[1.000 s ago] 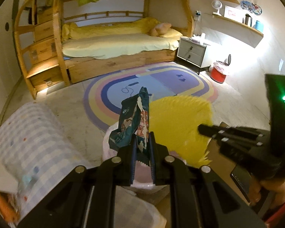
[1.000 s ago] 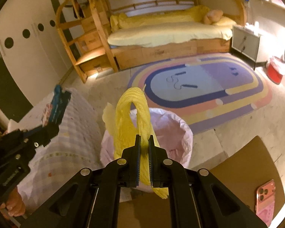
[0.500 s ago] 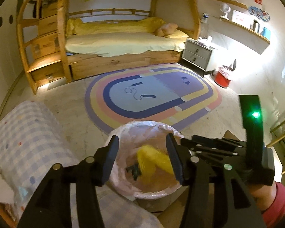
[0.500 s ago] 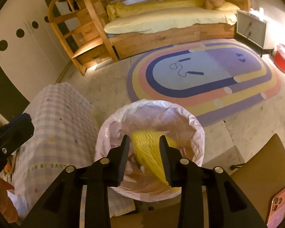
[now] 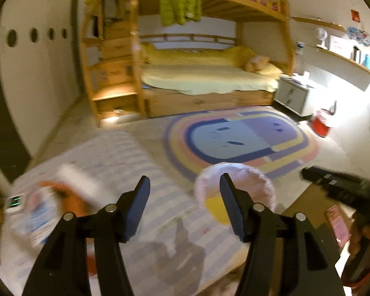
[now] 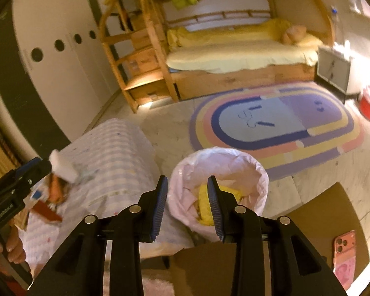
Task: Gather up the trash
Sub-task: 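Open both grippers to drop the wrapper and foam net into the bin, then move both tools back toward the red snack box on the table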
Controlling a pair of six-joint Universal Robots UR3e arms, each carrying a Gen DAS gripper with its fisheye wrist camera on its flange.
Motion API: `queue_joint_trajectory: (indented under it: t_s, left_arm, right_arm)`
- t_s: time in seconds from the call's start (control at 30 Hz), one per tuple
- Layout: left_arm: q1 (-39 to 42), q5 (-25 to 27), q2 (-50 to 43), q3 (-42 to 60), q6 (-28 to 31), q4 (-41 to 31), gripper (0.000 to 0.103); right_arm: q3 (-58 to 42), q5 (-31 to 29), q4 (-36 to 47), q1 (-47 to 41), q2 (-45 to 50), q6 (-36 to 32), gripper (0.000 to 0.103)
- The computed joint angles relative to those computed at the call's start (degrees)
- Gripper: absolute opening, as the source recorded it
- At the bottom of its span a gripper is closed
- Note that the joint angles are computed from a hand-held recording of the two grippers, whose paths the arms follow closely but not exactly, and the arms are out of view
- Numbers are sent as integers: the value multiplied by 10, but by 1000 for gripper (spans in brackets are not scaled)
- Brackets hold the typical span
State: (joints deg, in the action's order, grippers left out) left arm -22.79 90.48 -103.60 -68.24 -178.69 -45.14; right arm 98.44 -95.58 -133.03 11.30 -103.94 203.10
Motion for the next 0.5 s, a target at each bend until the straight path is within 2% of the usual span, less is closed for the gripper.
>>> queue_joint_trajectory:
  t_s: [0.1, 0.27, 0.33, 0.5]
  left_arm:
    - [22, 35, 100, -105, 0, 13, 61]
    - [106, 33, 281, -263, -6, 4, 63]
    - [149, 22, 349, -316, -5, -11, 64]
    - [293, -67, 505, -409, 30, -87, 64]
  right_arm:
    - [-48, -51, 17, 69, 17, 13, 36]
    - [-128, -113, 37, 176, 61, 28, 38]
    - [-155, -137, 45, 218, 79, 30, 42]
    - [-194, -176, 67, 278, 100, 36, 46]
